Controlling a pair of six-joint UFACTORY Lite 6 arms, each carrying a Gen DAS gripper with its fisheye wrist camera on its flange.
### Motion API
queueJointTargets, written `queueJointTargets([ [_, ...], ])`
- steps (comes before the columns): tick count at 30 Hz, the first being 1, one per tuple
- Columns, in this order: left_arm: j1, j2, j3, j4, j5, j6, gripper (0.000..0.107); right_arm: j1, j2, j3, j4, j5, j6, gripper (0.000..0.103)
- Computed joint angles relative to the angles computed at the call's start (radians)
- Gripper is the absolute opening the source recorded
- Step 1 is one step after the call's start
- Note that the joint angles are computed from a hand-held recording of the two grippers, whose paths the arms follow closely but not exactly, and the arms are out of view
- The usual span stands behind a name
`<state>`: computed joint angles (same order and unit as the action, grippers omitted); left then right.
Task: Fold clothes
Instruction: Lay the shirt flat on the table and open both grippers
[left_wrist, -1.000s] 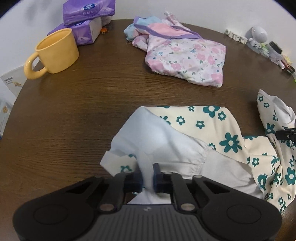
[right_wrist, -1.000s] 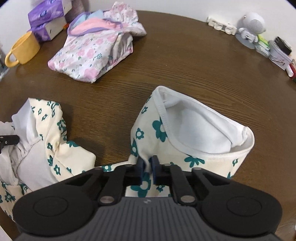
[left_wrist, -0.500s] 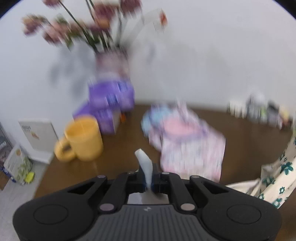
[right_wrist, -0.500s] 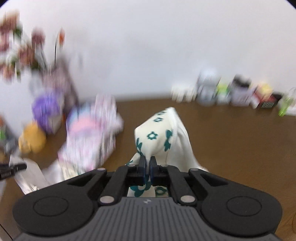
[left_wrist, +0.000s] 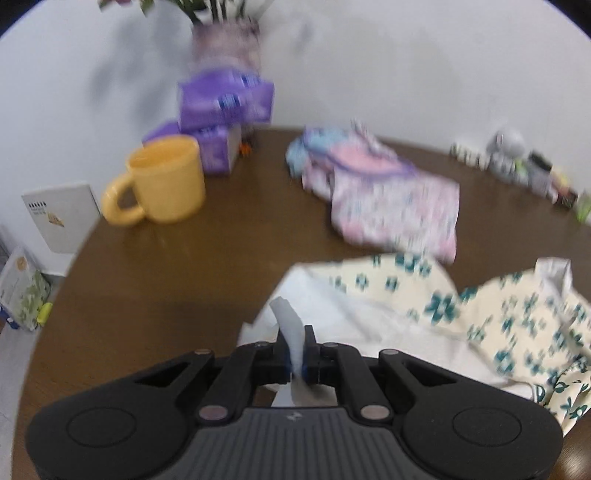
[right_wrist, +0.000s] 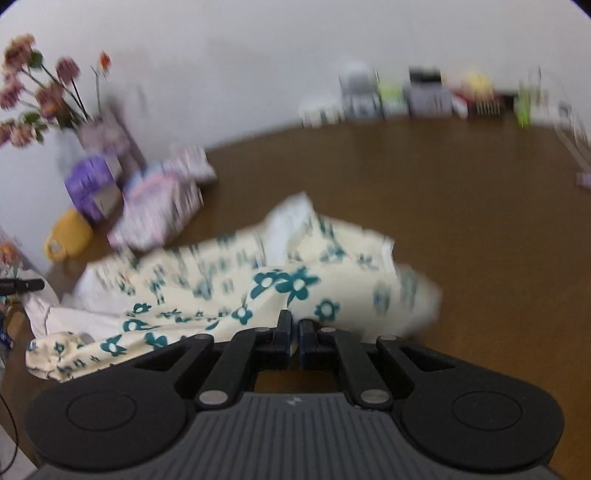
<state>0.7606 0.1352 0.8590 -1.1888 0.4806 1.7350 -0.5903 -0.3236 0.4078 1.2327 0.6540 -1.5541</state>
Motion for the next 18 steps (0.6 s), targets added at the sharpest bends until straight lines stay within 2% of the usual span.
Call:
queueJointTargets([
  [3, -0.004, 0.041, 0.003, -0.028, -0.019, 0.033, 0.005, -0.051, 0.000, -0.063, 0.066, 0.025, -0.107, 0.004],
  [5, 0.008, 0.066, 0.032, 0.021, 0.000, -0.025, 0.011, -0.075, -0.012, -0.085, 0.061, 0.035, -0.126, 0.005],
  [8, 0.083, 0.037, 0.033, 0.072, 0.080, -0.050, 0.032, -0.174, -0.075, -0.105, -0.057, 0.113, -0.098, 0.012],
  [9, 0.132, 0.004, 0.019, 0.073, 0.122, -0.018, 0.042, -0.226, -0.102, -0.105, -0.094, 0.159, -0.102, 0.019],
  [10, 0.177, -0.030, 0.002, 0.077, 0.157, 0.012, 0.051, -0.277, -0.143, -0.110, -0.122, 0.202, -0.109, 0.031],
  [12, 0.273, -0.102, -0.035, 0.108, 0.231, 0.067, 0.055, -0.384, -0.219, -0.116, -0.167, 0.292, -0.134, 0.042],
  [14, 0.382, -0.154, -0.059, 0.172, 0.338, 0.123, 0.057, -0.441, -0.280, -0.112, -0.190, 0.346, -0.157, 0.043],
  [16, 0.469, -0.184, -0.081, 0.259, 0.427, 0.166, 0.059, -0.437, -0.311, -0.113, -0.194, 0.342, -0.171, 0.049],
  [18, 0.533, -0.211, -0.113, 0.357, 0.482, 0.197, 0.059, -0.371, -0.298, -0.112, -0.182, 0.272, -0.162, 0.050],
])
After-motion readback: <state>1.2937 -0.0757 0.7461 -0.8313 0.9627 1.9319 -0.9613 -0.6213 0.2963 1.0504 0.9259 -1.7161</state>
